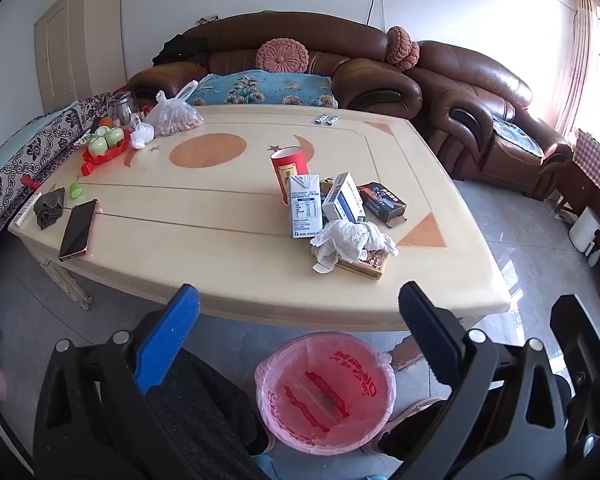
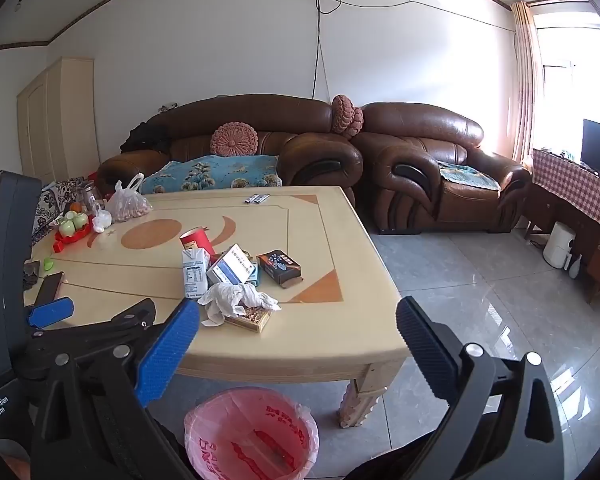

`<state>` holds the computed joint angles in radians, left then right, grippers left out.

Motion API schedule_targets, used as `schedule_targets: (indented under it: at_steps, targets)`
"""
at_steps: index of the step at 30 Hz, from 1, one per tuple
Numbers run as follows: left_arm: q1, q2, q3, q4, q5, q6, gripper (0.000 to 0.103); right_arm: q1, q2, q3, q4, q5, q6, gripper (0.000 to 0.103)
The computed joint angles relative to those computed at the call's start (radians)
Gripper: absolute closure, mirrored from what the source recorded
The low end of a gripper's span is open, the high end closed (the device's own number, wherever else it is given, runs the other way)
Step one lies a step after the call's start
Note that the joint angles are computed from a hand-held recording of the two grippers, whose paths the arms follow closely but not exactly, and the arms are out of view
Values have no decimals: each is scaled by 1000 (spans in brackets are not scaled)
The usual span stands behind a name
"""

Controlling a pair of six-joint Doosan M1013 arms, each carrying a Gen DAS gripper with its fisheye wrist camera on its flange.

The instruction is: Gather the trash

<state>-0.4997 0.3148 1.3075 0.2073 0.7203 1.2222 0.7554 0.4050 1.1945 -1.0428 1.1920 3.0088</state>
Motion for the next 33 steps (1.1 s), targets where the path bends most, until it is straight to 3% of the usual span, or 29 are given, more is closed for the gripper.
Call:
schedule_targets:
  at_steps: [8, 14, 33]
  targets:
    - [-10, 6, -6, 81, 11, -55, 5, -1, 1, -3, 6, 3, -11, 7]
    - [-19, -9, 18, 101, -17, -73, 5, 1, -2, 4, -5, 0, 2, 7]
    - [-16, -10, 11, 122, -11, -79, 5, 1, -5, 12, -9, -2, 7, 7]
